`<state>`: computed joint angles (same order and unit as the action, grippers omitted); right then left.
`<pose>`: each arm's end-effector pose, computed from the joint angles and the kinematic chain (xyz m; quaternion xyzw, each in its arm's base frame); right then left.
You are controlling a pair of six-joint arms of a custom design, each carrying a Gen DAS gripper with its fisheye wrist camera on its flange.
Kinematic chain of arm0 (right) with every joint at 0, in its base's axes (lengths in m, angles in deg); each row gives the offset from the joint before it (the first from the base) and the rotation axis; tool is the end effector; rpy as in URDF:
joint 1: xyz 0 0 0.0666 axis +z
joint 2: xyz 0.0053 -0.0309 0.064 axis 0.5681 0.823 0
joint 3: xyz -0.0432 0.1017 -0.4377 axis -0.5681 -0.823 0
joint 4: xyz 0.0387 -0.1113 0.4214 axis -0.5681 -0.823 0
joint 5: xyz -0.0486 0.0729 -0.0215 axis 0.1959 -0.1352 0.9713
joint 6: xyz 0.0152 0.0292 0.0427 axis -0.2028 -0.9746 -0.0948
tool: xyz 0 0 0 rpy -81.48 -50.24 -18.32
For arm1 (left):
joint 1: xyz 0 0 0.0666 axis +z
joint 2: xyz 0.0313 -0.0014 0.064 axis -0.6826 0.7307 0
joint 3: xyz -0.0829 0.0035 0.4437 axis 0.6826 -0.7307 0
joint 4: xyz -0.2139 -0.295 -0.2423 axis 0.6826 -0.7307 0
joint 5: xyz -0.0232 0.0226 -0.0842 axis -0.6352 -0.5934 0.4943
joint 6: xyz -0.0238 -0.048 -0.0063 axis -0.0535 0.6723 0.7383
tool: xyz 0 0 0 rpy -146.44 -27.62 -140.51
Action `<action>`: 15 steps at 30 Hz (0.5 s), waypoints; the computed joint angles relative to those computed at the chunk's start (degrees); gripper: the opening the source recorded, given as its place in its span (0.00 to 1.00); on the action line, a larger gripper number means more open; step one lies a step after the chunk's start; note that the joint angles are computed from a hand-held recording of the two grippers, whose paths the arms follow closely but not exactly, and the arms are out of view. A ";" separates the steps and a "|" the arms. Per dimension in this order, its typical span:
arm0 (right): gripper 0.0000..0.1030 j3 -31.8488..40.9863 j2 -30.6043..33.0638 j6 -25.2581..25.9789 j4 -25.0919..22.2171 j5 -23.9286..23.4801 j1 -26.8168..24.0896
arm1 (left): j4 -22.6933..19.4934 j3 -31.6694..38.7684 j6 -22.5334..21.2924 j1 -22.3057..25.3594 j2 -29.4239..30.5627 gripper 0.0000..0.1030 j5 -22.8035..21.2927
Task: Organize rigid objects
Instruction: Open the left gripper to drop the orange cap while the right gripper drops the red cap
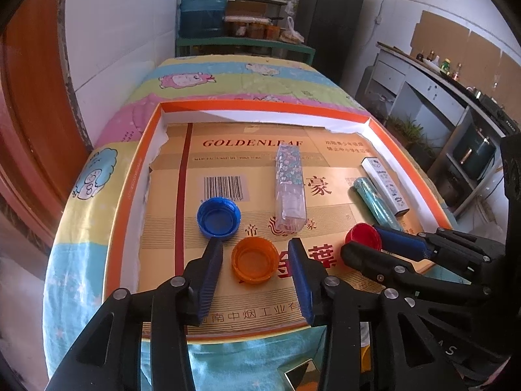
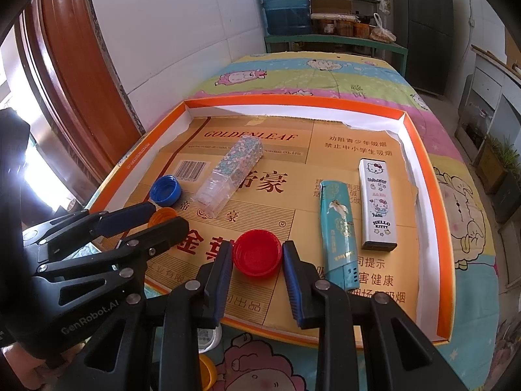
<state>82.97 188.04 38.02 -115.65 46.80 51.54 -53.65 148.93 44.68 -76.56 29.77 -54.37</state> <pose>0.5897 0.1915 0.2620 -0.2790 0.8974 0.1779 0.2920 0.5410 -0.3424 0.2636 -0.1207 0.9272 -0.0350 0.3529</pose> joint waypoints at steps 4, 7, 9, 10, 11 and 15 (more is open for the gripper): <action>0.30 -0.27 -0.40 -0.29 0.37 0.25 -0.12 | -0.10 -0.11 -0.01 -0.18 -0.35 0.42 -0.32; 0.30 -0.50 -0.78 -0.55 0.57 0.18 -0.26 | 0.11 -0.32 0.03 -0.27 -0.58 0.42 -0.51; 0.30 -0.65 -1.06 -0.65 0.60 0.10 -0.37 | 0.27 -0.51 0.07 -0.38 -0.89 0.42 -0.70; 0.30 -0.80 -1.24 -0.63 0.62 0.06 -0.46 | 0.34 -0.63 0.11 -0.48 -1.02 0.42 -0.81; 0.30 -0.88 -1.38 -0.64 0.61 0.10 -0.48 | 0.36 -0.70 0.15 -0.59 -1.15 0.42 -0.98; 0.30 -1.29 -2.03 -0.69 0.67 -0.04 -0.52 | 0.38 -1.16 0.43 -0.96 -1.78 0.42 -1.33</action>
